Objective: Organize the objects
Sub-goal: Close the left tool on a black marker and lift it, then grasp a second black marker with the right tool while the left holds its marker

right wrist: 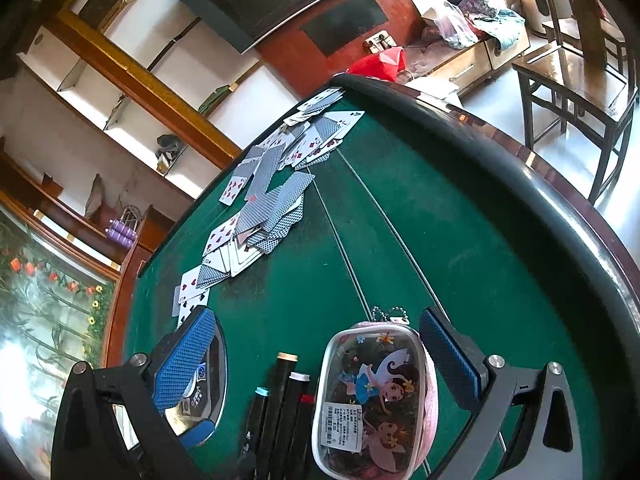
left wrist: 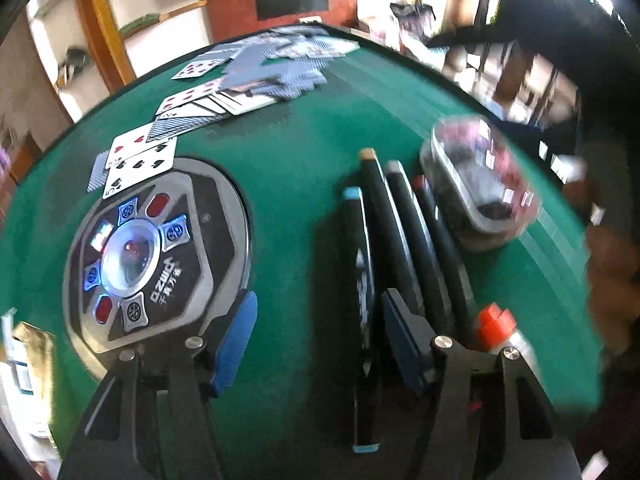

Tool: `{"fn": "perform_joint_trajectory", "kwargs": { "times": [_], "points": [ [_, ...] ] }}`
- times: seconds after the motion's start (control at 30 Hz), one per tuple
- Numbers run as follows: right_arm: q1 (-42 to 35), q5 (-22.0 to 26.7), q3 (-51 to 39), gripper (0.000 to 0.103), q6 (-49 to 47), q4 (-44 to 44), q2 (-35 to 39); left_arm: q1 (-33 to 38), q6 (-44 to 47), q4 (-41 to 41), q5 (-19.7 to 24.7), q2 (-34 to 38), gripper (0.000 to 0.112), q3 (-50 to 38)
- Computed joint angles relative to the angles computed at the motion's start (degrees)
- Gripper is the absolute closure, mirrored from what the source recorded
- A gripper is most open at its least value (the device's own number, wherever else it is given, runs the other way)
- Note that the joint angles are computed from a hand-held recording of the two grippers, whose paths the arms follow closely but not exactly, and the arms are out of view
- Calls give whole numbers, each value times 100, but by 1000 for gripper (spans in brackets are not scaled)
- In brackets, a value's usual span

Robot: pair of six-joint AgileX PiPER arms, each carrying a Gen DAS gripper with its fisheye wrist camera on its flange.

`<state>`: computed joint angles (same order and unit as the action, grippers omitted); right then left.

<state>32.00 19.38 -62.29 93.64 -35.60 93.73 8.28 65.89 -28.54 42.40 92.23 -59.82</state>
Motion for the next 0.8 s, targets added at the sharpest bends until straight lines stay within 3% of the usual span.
{"fn": "perform_joint_trajectory", "kwargs": {
  "times": [0.13,0.23,0.33,0.4,0.43,0.47,0.53,0.63,0.7,0.8],
  "points": [
    [41,11,-16,0,41,-31,12,-214,-94,195,-514,-217,46,266],
    [110,137,-111,0,-29,-46,64,-350,-530,464,-921,-209,27,318],
    [200,271,-221,0,-18,-157,117,-218,-121,-114,-1072,-165,27,423],
    [290,411,-284,0,75,-327,134,14,594,-831,-817,-132,40,472],
    [331,465,-312,0,116,-412,138,125,754,-1014,-530,-39,55,382],
    [353,487,-334,0,139,-469,145,199,728,-1077,-305,46,64,288],
    [405,511,-336,0,253,-657,128,268,699,-1009,-360,-90,97,399],
    [474,404,-296,0,523,-1077,72,603,788,-1041,-339,-223,98,560],
    [469,19,-232,0,499,-1184,35,977,789,-984,-207,-345,98,654],
    [387,-869,-238,0,-912,-25,118,1550,876,-1025,35,-512,98,798]
  ]
}}
